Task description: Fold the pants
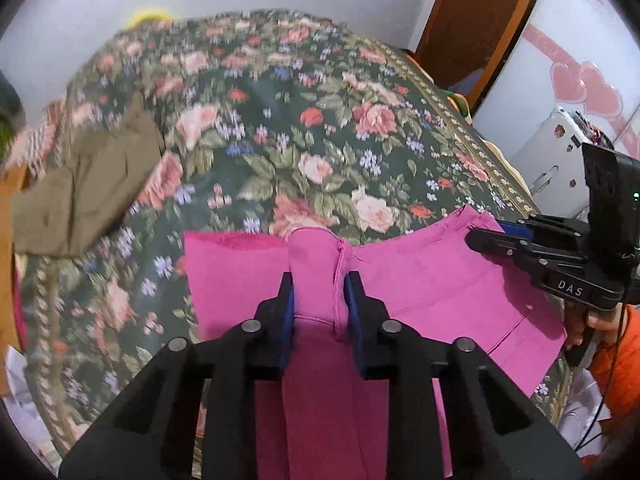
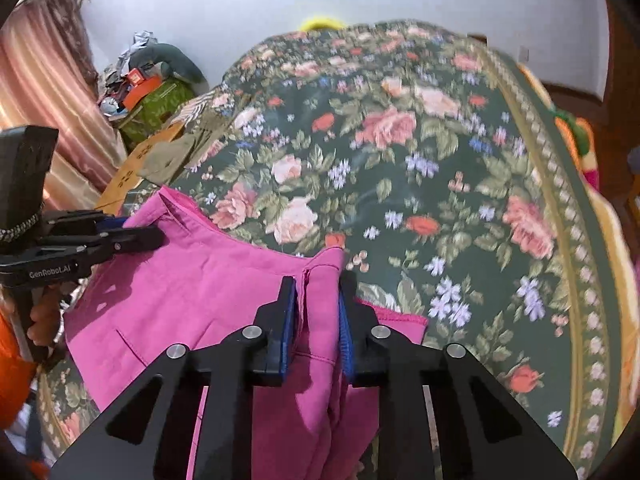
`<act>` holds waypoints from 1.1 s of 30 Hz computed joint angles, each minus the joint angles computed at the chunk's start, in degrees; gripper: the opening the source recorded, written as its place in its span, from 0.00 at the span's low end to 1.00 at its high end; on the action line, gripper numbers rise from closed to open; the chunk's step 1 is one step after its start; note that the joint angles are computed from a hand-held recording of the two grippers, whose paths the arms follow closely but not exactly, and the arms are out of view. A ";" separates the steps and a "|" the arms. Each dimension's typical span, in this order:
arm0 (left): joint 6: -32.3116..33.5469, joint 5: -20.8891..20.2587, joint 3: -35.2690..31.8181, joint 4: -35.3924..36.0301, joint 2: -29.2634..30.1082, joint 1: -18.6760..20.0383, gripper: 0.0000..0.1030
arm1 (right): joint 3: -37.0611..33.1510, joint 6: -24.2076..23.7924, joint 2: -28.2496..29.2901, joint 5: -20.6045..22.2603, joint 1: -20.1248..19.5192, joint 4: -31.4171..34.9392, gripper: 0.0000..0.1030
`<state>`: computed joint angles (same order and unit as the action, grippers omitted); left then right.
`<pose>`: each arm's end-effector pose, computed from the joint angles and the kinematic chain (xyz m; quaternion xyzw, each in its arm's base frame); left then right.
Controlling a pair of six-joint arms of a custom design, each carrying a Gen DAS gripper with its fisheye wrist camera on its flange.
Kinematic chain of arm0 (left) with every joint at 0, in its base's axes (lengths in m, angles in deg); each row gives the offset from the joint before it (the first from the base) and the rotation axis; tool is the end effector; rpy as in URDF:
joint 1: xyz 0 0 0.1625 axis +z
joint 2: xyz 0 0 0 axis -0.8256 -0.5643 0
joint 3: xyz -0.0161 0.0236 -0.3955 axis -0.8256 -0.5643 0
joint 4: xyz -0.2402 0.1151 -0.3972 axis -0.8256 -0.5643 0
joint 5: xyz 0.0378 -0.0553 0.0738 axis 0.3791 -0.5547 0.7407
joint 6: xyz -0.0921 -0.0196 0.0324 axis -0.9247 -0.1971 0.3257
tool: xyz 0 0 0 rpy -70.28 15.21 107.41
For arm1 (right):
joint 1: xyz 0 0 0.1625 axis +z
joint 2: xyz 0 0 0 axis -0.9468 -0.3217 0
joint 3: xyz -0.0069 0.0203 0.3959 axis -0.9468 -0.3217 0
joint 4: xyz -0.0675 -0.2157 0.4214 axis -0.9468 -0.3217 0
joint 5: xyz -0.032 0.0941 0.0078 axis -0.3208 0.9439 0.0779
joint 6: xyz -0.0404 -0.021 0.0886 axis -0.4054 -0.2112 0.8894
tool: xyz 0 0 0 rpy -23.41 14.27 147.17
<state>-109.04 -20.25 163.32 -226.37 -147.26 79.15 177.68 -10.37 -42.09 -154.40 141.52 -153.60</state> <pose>-0.2638 -0.3310 -0.0367 0.1494 0.9160 -0.2293 0.2935 0.0202 -0.3323 0.2435 0.3191 -0.9274 0.1451 0.1306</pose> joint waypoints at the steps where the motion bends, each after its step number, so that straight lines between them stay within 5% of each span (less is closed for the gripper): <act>1: -0.15 0.88 -0.18 0.56 0.15 -0.34 0.22 | 0.62 -1.01 -0.56 -0.04 0.29 -1.35 0.13; 7: -1.71 3.31 -3.44 6.48 4.49 1.14 0.25 | 1.97 -1.95 2.51 -4.45 2.32 -9.03 0.13; 18: -6.71 3.03 -1.35 12.52 -1.72 -2.83 0.33 | 2.35 1.50 -4.17 -6.11 4.60 -5.34 0.16; 21: -9.49 3.47 -0.65 16.28 -4.66 -4.92 0.35 | 2.44 2.62 -7.23 -6.28 5.03 -3.74 0.29; 25: -13.85 4.30 1.12 20.22 -8.79 -7.76 0.63 | 2.96 2.98 -13.89 -4.78 4.42 0.49 0.49; 28: -16.53 3.68 2.39 21.38 -10.67 -8.78 0.70 | 3.32 2.68 -18.03 -4.56 3.61 4.25 0.60; 33: -17.75 -0.93 4.85 16.81 -10.77 -7.57 0.74 | 4.67 2.13 -21.78 -5.78 1.57 8.54 0.63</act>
